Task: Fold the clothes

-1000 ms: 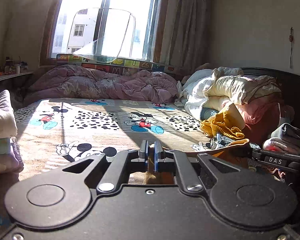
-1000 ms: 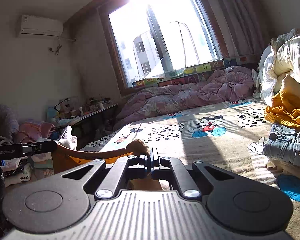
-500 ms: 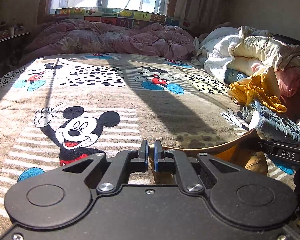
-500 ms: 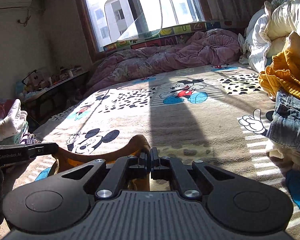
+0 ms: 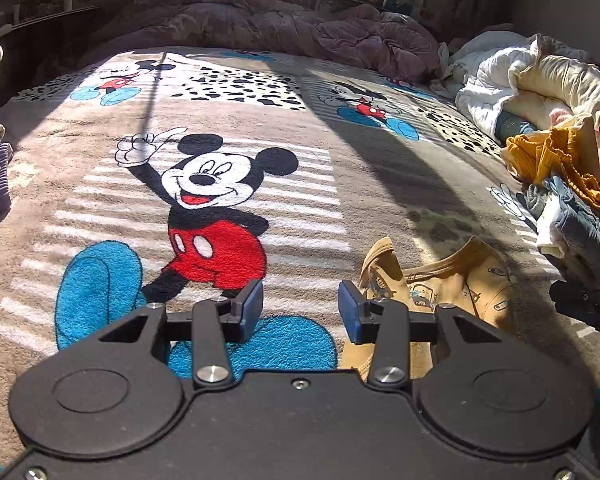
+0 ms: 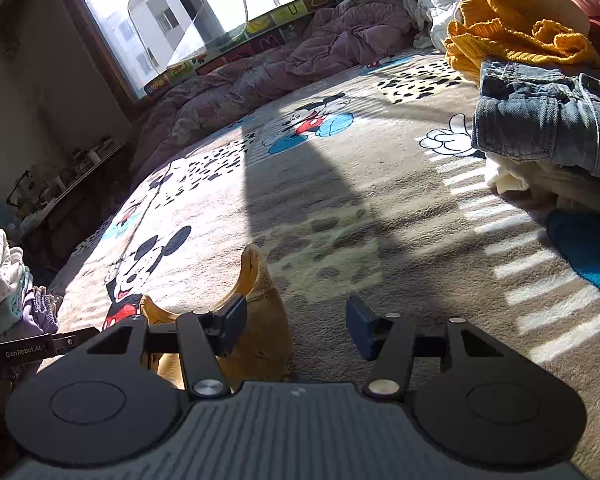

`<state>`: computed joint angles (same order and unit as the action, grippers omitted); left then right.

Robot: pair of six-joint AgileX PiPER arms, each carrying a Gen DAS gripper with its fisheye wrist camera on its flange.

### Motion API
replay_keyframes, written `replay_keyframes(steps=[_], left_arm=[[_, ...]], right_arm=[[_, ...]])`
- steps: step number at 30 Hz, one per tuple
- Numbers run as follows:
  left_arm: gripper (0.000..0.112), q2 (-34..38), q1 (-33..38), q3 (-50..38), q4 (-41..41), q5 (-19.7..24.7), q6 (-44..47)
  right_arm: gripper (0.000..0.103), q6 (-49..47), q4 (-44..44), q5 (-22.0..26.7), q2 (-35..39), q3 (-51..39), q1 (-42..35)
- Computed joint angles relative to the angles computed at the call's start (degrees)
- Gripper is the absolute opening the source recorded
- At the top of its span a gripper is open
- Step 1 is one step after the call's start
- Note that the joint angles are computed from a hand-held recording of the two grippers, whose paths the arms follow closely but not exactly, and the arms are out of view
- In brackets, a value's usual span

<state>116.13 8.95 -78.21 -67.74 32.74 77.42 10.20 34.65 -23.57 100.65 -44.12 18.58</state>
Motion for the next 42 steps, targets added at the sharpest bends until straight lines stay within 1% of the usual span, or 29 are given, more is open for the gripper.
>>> replay_keyframes(steps=[3, 7, 9, 12, 14, 16, 19, 22, 24, 27, 30, 33, 34, 35, 36, 38, 39, 42], left_arm=[[0.043, -5.46, 4.56, 8.68, -4.66, 3.43, 6.57], [0.043, -12.28, 11.2, 20.07, -6.6, 9.39, 13.36], [0.043, -15.11, 14.33, 25.2, -6.31, 12.33, 16.82], [0.043, -18.6, 18.3, 31.35, -4.77, 15.59, 20.92], [0.043, -19.75, 20.19, 33.63, -3.06, 17.57, 21.18], [0.043, -20.54, 21.48, 35.49, -1.42, 19.06, 21.05], [0.042, -20.9, 19.89, 38.06, -2.76, 16.19, 22.19], [0.042, -20.24, 17.79, 39.9, -5.37, 13.04, 24.21], [0.041, -19.84, 16.8, 40.7, -6.74, 12.24, 25.64], [0.04, -20.63, 14.89, 42.91, -10.39, 9.66, 30.06], [0.039, -20.97, 13.75, 43.84, -11.67, 8.3, 31.99], [0.039, -21.26, 13.74, 44.52, -12.33, 8.28, 34.08], [0.038, -21.32, 13.8, 44.83, -12.94, 8.2, 35.25], [0.019, -21.24, 14.03, 44.92, -13.29, 8.35, 35.92], [0.012, -21.02, 14.53, 44.64, -13.01, 8.91, 35.37], [0.008, -20.76, 15.63, 43.98, -12.5, 10.07, 34.06], [0.008, -20.82, 16.49, 43.43, -12.23, 10.81, 33.0], [0.006, -20.13, 20.23, 40.19, -9.37, 15.32, 27.41]], right_arm=[[0.062, 10.25, -3.98, -5.04, -5.76, 9.54, 2.59], [0.062, 20.41, -2.97, -11.95, -10.28, 20.28, 10.33], [0.063, 25.84, -1.79, -16.07, -10.94, 24.71, 15.6], [0.063, 33.82, 2.07, -24.78, -9.31, 30.3, 25.54], [0.064, 36.39, 5.22, -28.01, -7.9, 31.9, 30.46], [0.064, 37.33, 6.89, -29.44, -6.88, 32.47, 33.33], [0.064, 34.76, 9.0, -30.09, -6.14, 31.93, 35.65], [0.065, 34.65, 7.65, -31.18, -4.4, 31.54, 35.86], [0.065, 35.06, 6.7, -31.52, -3.18, 31.25, 35.73], [0.066, 34.48, 6.44, -32.63, -1.76, 31.2, 36.19], [0.067, 34.17, 5.99, -33.65, -0.75, 31.14, 36.27], [0.069, 32.91, 5.92, -33.85, -0.41, 30.87, 36.33], [0.07, 32.5, 6.01, -33.76, -0.41, 30.74, 36.39], [0.07, 32.09, 6.09, -33.67, -0.41, 30.61, 36.45], [0.071, 31.65, 6.25, -33.56, -0.42, 30.46, 36.54], [0.071, 30.56, 7.07, -33.3, -0.43, 30.08, 36.93], [0.07, 29.98, 7.54, -33.17, -0.42, 29.88, 37.15], [0.068, 28.47, 8.28, -32.83, -0.46, 29.53, 37.63]])
